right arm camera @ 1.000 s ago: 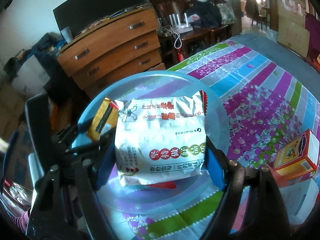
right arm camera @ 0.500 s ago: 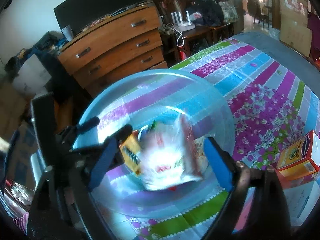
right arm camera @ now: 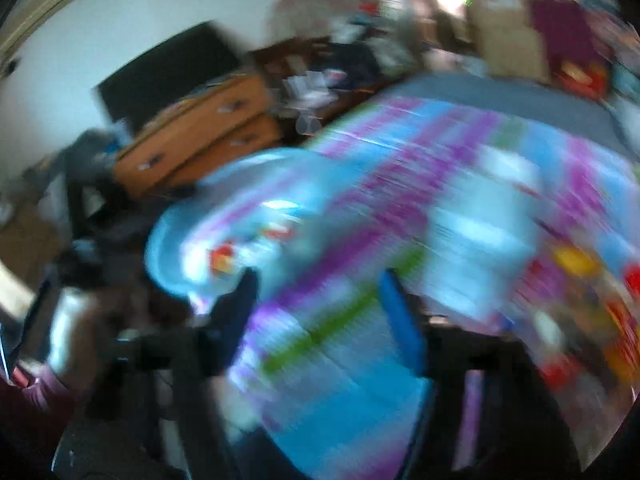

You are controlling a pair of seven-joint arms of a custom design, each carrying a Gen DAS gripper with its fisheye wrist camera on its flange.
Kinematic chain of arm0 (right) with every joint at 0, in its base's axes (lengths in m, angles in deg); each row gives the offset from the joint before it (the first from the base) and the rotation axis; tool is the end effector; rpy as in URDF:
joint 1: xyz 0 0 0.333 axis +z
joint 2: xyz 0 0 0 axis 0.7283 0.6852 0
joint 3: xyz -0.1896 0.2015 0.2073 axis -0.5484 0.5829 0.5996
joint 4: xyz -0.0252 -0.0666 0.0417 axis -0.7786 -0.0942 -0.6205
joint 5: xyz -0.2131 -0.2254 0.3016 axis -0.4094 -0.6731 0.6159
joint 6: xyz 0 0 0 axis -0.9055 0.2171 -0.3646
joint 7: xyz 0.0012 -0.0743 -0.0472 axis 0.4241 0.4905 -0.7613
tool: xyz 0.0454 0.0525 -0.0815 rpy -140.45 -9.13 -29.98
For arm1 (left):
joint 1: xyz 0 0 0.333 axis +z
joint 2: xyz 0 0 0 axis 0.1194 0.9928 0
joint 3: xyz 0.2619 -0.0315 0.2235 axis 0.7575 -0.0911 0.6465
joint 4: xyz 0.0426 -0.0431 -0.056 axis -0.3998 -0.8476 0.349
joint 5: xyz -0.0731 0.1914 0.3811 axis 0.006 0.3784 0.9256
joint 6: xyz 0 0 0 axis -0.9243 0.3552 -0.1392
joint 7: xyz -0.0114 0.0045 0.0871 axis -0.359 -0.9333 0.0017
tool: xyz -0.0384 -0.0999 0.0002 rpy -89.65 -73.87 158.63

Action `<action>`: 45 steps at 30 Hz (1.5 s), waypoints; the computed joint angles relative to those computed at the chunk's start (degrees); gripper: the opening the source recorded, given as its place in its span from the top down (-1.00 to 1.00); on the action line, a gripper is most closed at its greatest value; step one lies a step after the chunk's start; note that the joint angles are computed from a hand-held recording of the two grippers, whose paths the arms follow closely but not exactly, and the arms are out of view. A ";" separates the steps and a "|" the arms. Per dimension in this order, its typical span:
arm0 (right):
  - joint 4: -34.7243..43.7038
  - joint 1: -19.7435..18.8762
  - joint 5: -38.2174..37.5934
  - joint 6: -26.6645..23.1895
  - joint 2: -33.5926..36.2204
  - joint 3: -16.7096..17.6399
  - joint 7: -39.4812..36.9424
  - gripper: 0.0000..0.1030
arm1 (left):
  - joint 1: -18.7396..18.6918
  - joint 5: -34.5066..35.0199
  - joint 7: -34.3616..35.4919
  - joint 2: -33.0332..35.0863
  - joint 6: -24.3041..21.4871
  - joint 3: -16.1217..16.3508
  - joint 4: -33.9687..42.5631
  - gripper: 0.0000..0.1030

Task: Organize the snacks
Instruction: 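Swing both tools back from the bowl to the snack pile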

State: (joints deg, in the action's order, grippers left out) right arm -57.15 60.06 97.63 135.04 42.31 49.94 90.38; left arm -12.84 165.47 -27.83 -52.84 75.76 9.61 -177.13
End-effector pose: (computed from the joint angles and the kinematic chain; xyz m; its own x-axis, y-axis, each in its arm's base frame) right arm 0.5198 0.0956 0.4406 0.5219 -0.7702 -0.3668 -0.6965 -0.1365 -0.7045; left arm 0.4685 -0.3729 0.4857 0.1612 -0.9716 0.1730 -0.4783 -0.2302 -0.8475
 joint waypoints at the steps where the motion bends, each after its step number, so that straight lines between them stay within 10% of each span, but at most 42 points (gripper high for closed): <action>1: 0.80 -1.73 -3.63 0.02 1.64 -1.09 2.23 -0.12 | -0.40 1.84 -1.04 1.22 1.49 -0.45 1.13 -0.73; 10: 29.13 -7.73 -47.28 -0.05 30.37 -3.16 19.49 -0.75 | -5.00 1.22 3.84 13.72 15.75 1.69 11.80 -0.73; 19: 52.09 -6.99 -60.49 -12.44 50.51 -3.33 19.13 -0.71 | -9.58 -3.62 12.16 21.00 20.26 4.50 17.76 -0.73; 23: 45.78 -10.07 -54.28 -11.07 46.89 -0.06 17.65 -0.25 | -10.81 -8.79 17.62 23.27 21.39 5.23 19.25 -0.73; 35: 9.68 -10.37 -41.71 -6.32 21.47 0.65 5.07 -0.08 | -12.91 -17.71 22.79 23.27 24.46 6.03 15.57 -0.73; 45: -4.33 -14.36 -20.70 -15.27 5.28 -3.89 10.27 -0.07 | -12.02 -23.43 29.37 22.85 26.90 3.34 13.29 -0.73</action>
